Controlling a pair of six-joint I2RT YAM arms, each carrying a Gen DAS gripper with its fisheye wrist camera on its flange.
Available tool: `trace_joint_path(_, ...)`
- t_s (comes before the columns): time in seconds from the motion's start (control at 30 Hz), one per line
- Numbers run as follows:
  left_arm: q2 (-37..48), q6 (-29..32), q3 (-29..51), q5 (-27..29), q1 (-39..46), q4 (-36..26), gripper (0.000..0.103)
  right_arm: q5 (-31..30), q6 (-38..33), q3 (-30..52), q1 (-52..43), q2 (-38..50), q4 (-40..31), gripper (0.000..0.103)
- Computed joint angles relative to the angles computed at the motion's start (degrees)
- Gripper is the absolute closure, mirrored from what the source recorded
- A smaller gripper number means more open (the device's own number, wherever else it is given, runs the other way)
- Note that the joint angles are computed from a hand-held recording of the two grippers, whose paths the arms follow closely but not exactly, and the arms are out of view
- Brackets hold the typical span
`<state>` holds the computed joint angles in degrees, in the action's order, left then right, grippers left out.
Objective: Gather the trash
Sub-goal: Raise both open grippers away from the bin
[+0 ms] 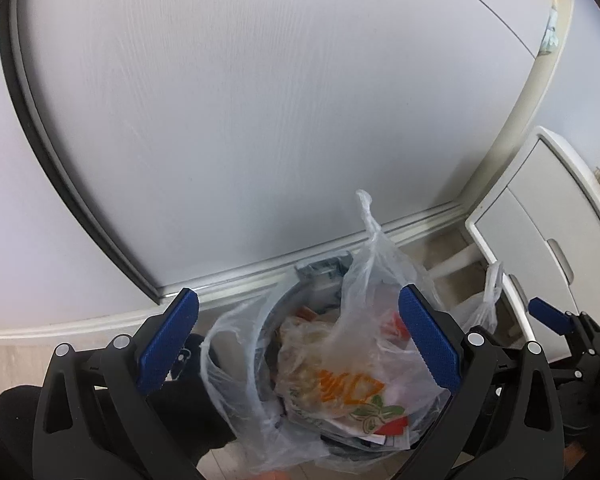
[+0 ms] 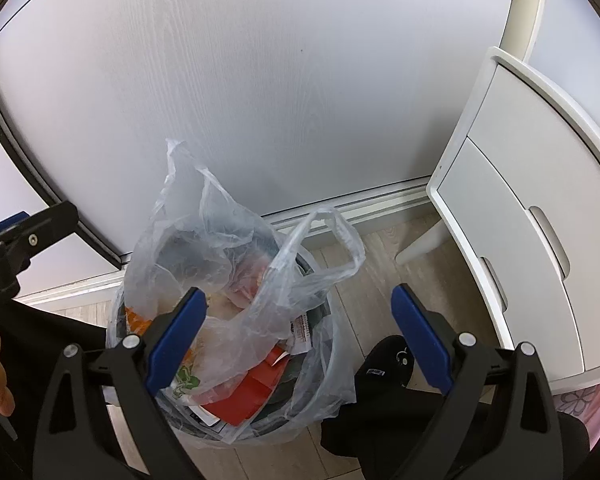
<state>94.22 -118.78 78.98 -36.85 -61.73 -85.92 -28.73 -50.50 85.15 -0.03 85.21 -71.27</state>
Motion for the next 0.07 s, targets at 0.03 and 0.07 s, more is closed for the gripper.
trace_joint_path(0.03, 0.3, 0.5, 0.0, 0.2, 0.4, 0.0, 0.006, 0.0, 0.0, 0.0, 0.0, 0.0, 0.1, 0.012)
trace_joint_path(0.07, 0.2, 0.9, 0.1, 0.5, 0.6, -0.3, 0.006, 0.2, 0.1, -0.1, 0.0, -0.1, 0.2, 0.012)
